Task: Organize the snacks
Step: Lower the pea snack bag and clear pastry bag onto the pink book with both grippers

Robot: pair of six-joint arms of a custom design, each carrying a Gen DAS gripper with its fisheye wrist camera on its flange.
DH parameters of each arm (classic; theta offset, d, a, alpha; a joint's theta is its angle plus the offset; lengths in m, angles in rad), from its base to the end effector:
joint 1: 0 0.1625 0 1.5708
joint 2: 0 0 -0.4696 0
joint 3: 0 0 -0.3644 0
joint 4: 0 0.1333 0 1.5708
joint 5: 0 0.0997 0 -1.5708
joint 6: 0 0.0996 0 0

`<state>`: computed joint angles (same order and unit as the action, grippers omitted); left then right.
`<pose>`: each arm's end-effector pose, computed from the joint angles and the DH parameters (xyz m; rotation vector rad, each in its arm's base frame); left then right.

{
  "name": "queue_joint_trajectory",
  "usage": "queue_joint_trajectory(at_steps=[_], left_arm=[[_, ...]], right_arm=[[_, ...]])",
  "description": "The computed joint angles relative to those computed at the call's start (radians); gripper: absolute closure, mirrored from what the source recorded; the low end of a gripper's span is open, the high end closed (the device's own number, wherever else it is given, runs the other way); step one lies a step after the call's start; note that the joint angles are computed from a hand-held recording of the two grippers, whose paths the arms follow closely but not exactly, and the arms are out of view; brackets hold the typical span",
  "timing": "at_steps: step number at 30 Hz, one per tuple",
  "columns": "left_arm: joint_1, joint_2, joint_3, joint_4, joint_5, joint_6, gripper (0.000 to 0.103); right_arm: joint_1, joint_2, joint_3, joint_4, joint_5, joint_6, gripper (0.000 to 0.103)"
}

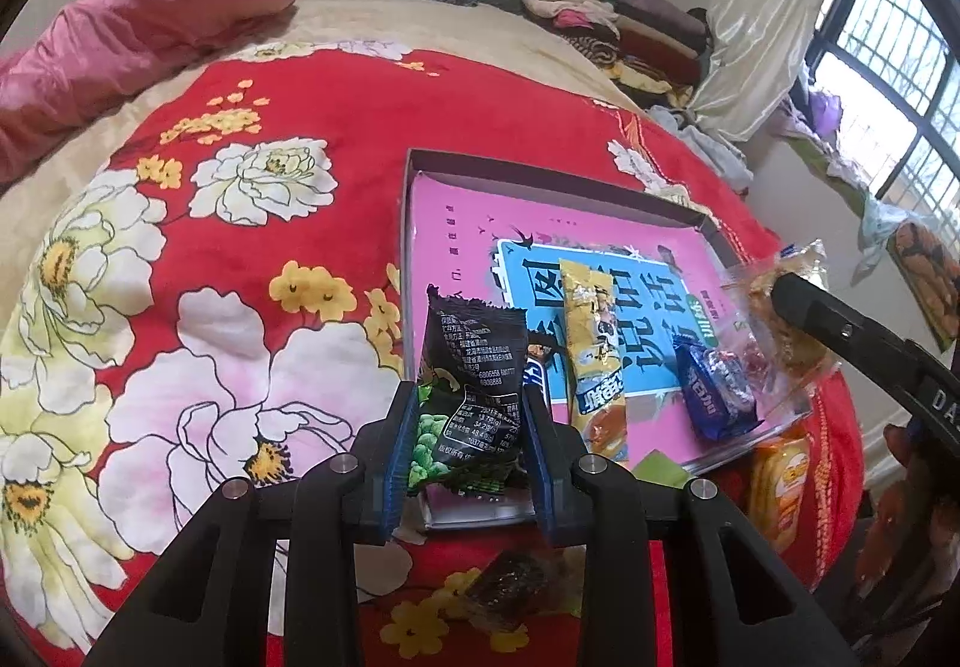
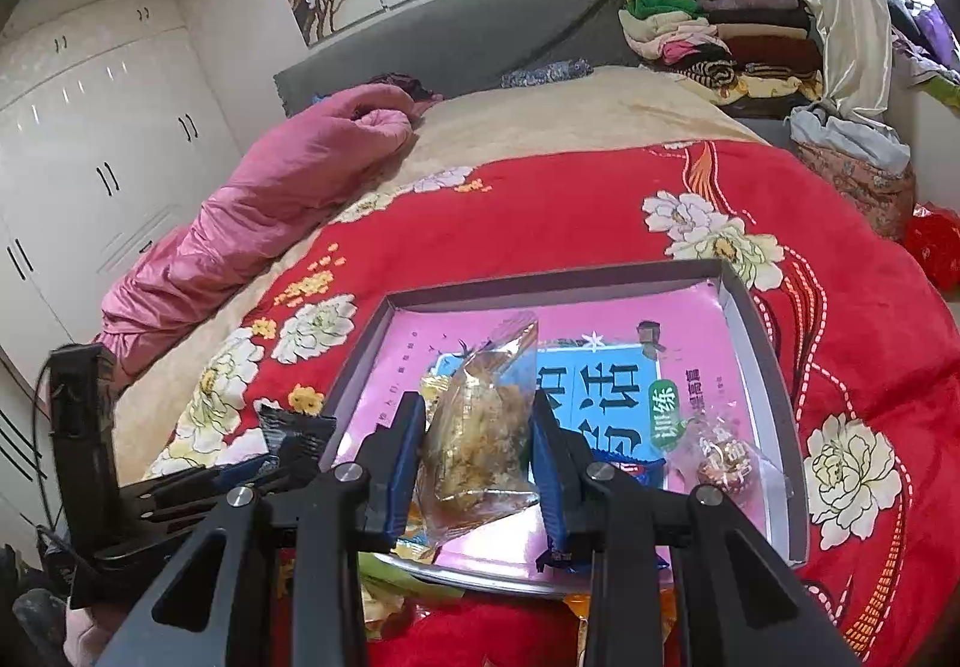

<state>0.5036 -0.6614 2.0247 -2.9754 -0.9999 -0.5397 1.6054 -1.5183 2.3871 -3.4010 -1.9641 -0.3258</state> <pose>-0.3903 -0.4287 0.0147 0.6904 2.6197 -0.6111 0.1087 -0.3889 0.3823 0.1835 -2.3892 1.1609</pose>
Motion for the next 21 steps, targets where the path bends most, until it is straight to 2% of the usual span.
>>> queue_joint_trajectory(at_steps=[6, 9, 21], left_arm=[[-0.015, 0.010, -0.003, 0.010, 0.026, 0.022, 0.069], [-0.008, 0.012, -0.006, 0.013, -0.010, 0.022, 0.069], [0.007, 0.022, -0.005, -0.012, -0.069, 0.020, 0.069]], right_arm=[[-0.019, 0.026, 0.003, 0.000, -0.017, 0.006, 0.068], [-0.024, 0.041, 0.004, -0.005, -0.027, -0.001, 0.068], [-0.041, 0.081, 0.006, -0.021, -0.038, -0.017, 0.068]])
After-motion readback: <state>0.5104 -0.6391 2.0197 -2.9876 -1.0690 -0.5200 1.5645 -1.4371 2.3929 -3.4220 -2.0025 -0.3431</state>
